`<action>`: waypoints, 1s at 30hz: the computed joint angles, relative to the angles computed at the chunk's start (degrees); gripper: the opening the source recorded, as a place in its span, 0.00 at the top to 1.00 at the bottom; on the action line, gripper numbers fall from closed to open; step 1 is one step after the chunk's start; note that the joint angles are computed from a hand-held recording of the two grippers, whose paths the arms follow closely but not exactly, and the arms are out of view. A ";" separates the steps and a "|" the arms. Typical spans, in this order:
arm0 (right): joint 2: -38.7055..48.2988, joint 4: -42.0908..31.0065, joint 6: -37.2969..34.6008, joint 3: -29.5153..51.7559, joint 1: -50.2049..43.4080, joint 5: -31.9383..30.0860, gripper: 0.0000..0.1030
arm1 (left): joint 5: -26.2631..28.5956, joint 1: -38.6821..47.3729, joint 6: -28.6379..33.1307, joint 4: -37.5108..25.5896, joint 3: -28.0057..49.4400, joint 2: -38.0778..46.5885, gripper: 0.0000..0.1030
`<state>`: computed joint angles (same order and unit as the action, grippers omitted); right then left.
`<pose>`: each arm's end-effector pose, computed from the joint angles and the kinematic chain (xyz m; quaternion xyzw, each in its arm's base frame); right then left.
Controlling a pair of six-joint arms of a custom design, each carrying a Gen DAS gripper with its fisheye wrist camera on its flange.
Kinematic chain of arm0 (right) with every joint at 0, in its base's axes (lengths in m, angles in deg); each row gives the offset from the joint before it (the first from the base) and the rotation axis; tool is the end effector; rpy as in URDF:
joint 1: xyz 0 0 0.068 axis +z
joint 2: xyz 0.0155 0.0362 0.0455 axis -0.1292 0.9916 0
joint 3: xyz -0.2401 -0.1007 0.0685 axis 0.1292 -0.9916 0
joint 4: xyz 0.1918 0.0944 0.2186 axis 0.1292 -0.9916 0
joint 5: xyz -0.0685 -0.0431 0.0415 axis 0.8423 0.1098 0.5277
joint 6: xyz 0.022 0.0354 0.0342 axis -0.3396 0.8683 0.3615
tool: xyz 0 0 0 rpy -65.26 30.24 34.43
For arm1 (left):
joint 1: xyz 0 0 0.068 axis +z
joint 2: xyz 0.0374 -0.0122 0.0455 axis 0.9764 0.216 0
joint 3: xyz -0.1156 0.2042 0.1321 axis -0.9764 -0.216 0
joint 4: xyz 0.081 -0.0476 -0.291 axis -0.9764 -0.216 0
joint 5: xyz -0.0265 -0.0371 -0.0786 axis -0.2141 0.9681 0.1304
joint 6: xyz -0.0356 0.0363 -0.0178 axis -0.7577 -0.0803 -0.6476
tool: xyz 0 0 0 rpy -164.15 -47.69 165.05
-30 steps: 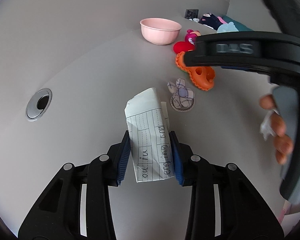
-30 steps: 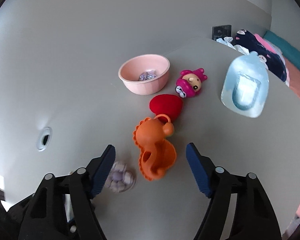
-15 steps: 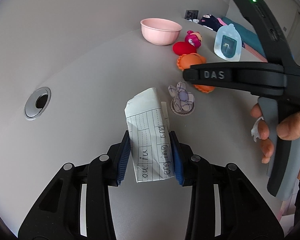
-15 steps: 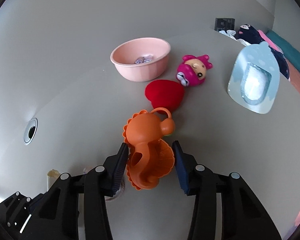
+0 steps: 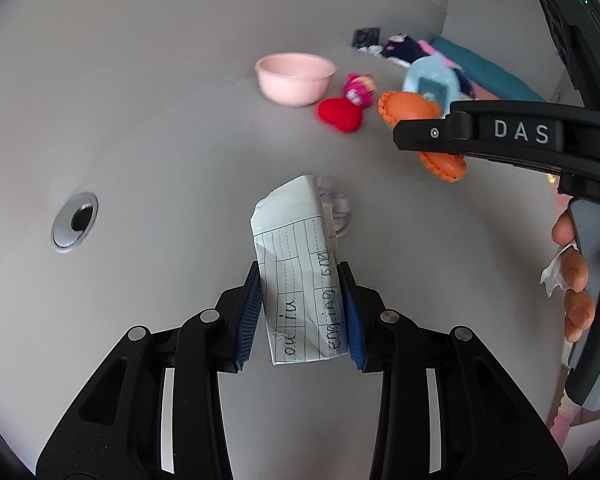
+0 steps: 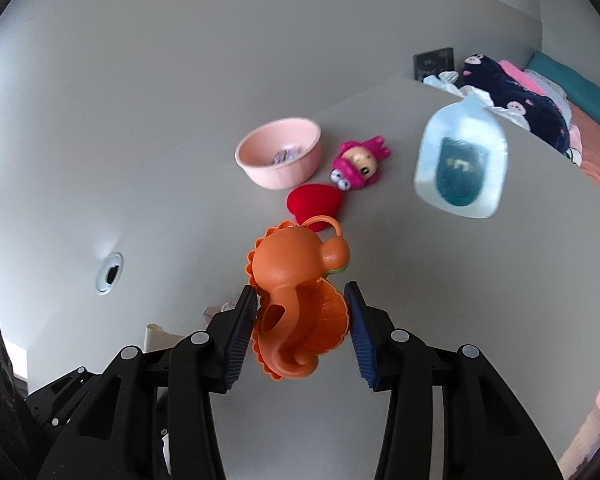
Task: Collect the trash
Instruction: 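Grasp the orange toy with the right gripper while the left holds the paper note, then carry the paper note and orange toy over the trash bag and open both grippers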
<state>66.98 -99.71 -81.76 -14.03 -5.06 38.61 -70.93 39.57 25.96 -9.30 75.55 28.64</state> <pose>0.2864 0.0276 0.1150 -0.1985 0.9190 0.1893 0.2831 0.1630 -0.1103 0.0924 -0.0677 0.9472 -0.0197 0.3127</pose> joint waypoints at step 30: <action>9.15 -36.07 -41.90 19.53 -55.00 -21.91 0.55 | -6.50 -30.08 -5.79 -4.42 41.73 39.68 0.65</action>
